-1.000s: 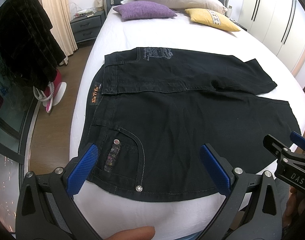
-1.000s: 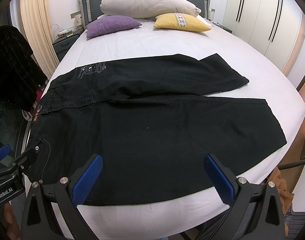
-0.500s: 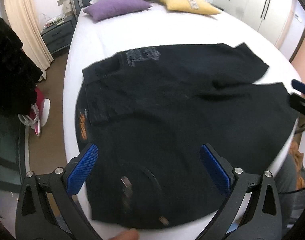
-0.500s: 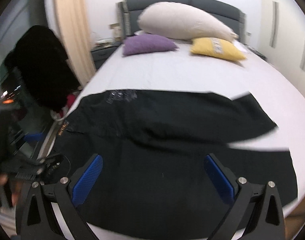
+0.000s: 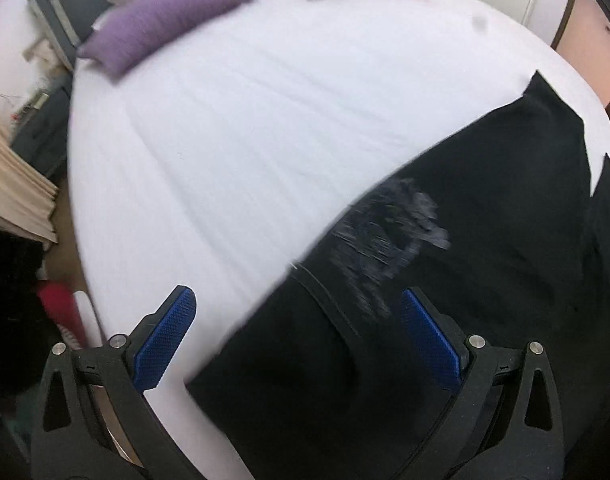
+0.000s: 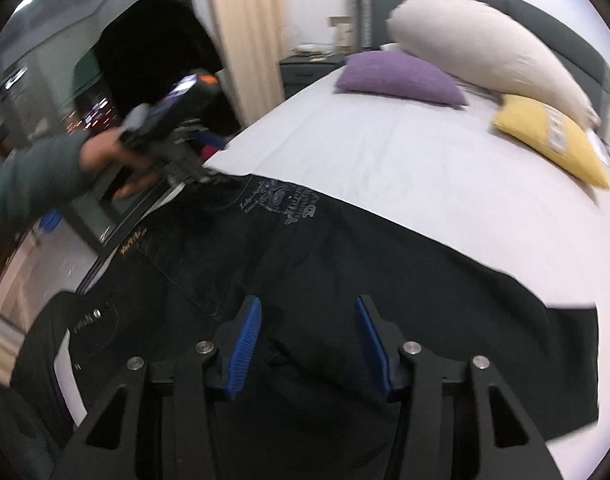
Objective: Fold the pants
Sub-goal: 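Move the left tool to the waistband while the right tool reaches the waistband corner, then close the left gripper on the waistband while the right gripper grips the other waistband end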
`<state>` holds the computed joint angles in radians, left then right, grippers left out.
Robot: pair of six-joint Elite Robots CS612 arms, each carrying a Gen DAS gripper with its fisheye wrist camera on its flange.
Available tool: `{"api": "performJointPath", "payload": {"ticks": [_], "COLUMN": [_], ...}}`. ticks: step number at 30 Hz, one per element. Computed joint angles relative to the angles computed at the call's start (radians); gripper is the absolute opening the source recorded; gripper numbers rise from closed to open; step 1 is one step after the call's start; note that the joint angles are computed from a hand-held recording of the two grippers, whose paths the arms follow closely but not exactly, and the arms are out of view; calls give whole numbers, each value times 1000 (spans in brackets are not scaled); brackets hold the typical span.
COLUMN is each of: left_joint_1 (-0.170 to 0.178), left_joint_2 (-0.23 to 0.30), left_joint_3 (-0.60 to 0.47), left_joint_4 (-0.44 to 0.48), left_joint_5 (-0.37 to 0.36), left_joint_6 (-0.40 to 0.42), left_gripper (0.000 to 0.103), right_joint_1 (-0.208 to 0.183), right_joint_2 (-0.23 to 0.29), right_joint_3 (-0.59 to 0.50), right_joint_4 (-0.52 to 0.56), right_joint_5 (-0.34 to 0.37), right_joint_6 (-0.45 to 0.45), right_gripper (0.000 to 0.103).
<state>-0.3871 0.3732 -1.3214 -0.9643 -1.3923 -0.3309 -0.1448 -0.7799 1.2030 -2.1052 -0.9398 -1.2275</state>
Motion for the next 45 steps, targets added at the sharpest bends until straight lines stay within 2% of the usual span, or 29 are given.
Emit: {"api": "performJointPath", "payload": {"ticks": [3, 6, 8, 10, 11, 14, 17, 24, 26, 32, 35, 37, 39, 40, 42, 45], "left_joint_1": [45, 78, 83, 80, 80, 82, 73, 11, -13, -74, -82, -83, -83, -81, -67, -28], "left_joint_2": [-6, -8, -13, -9, -9, -10, -5, 47, 64, 120, 134, 143, 145, 143, 144, 133], "left_joint_3": [46, 78, 98, 91, 90, 91, 68, -92, -138, -218, -235, -275, -269, -259, -260, -239], "left_joint_4": [-42, -49, -10, 3, -1, -7, -22, -66, -68, -111, -130, -103, -92, -98, -101, -132], "left_joint_5": [-138, -253, -280, -278, -289, -298, -264, -85, 1, 147, 172, 178, 171, 169, 130, 32], "left_joint_6": [13, 16, 45, 62, 64, 46, 53, 89, 135, 191, 195, 195, 191, 192, 183, 140], "left_gripper": [102, 89, 57, 49, 38, 21, 12, 8, 8, 4, 2, 1, 0, 0, 0, 2], "right_joint_1": [13, 23, 28, 36, 40, 55, 70, 115, 129, 161, 171, 177, 185, 190, 193, 188], "right_joint_2": [40, 73, 84, 102, 108, 133, 160, 238, 261, 334, 373, 407, 453, 458, 476, 513], "right_joint_3": [-67, -126, -145, -181, -192, -239, -292, -441, -480, -606, -674, -739, -824, -829, -863, -947], "right_joint_4": [56, 115, 135, 174, 179, 211, 243, 283, 287, 360, 394, 436, 480, 474, 487, 555], "right_joint_5": [-13, -13, -5, -6, -10, -23, -33, -91, -125, -227, -274, -295, -321, -335, -347, -315], "right_joint_6": [-39, -70, -87, -104, -107, -113, -117, -166, -178, -234, -249, -254, -252, -248, -244, -246], "right_gripper": [53, 53, 53, 53, 53, 53, 53, 51, 49, 47, 47, 47, 47, 47, 47, 47]}}
